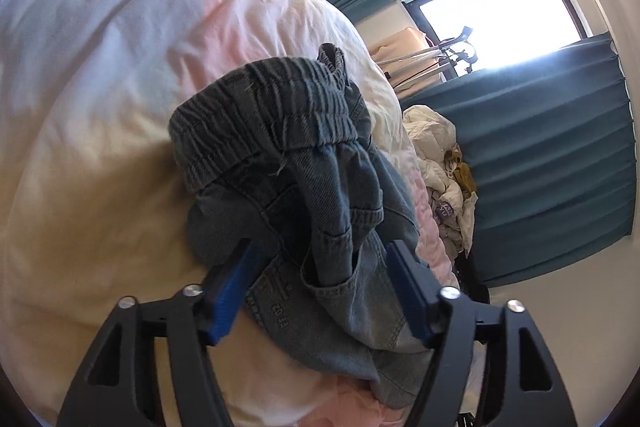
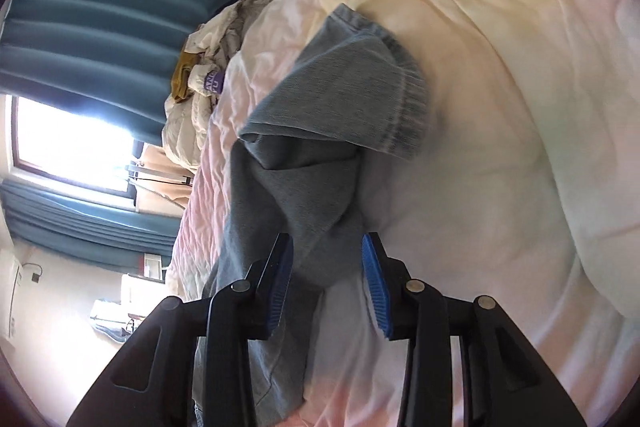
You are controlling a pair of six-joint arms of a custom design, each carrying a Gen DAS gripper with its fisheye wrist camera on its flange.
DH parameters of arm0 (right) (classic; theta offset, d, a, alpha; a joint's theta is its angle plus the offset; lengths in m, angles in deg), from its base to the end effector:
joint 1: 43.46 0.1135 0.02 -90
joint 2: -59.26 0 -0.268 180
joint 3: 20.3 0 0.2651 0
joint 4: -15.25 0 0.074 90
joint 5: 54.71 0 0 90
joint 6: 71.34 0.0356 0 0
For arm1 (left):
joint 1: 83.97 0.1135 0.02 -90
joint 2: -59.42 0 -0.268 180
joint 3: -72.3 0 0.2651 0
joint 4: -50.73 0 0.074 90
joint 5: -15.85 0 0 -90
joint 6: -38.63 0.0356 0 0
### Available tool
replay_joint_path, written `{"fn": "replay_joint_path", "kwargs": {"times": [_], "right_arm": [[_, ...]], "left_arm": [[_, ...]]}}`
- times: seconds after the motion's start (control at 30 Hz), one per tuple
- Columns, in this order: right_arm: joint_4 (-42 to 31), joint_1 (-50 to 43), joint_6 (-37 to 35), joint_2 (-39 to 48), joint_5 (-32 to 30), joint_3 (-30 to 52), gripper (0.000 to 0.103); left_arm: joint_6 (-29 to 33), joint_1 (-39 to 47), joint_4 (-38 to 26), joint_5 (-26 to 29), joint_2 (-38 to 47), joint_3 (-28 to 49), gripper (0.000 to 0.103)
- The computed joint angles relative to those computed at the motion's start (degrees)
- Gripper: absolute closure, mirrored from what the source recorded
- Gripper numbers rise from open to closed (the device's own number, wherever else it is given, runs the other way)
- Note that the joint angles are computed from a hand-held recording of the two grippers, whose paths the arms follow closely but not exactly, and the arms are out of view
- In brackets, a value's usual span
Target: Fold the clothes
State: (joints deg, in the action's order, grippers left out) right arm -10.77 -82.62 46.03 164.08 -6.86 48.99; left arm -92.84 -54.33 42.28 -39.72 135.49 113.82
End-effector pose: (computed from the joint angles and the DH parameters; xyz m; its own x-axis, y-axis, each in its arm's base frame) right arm 0.2881 -0.2038 0.1303 -0.5042 0.8502 -0.1518 0.5091 0.4345 0.7430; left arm 0.2267 0.1059 0.1528 -0.4120 -0.8629 -0.2926 -0.4289 0.4670 -0.7733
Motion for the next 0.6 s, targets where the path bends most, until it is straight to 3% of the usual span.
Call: {"fn": "replay_joint_path", "kwargs": {"times": [0.03, 0.1, 0.33, 0.6], "right_arm": [[-0.85, -0.51, 0.31, 0.43, -1.07, -0.01, 0.054], [-1.21, -1.06, 1.5, 1.96, -4.25, -0.03, 0.047], [1.06, 4.71, 3.39, 7.74, -4.65, 2.61, 0.046], [7.88, 10.01, 5.94, 14.02, 1.89, 7.42, 0.046]], "left_arm": [[-0.22, -0.1, -0.49, 0.1, 0.01, -0.47, 0.005], [-1.19, -0.04, -0.46, 1.88, 1.64, -1.05, 0.005], [-7.66, -1.23, 6.8, 8.25, 17.4, 2.16, 0.005], [-10.47, -4.57, 11.08, 4.52, 22.15, 4.49, 0.025]]}}
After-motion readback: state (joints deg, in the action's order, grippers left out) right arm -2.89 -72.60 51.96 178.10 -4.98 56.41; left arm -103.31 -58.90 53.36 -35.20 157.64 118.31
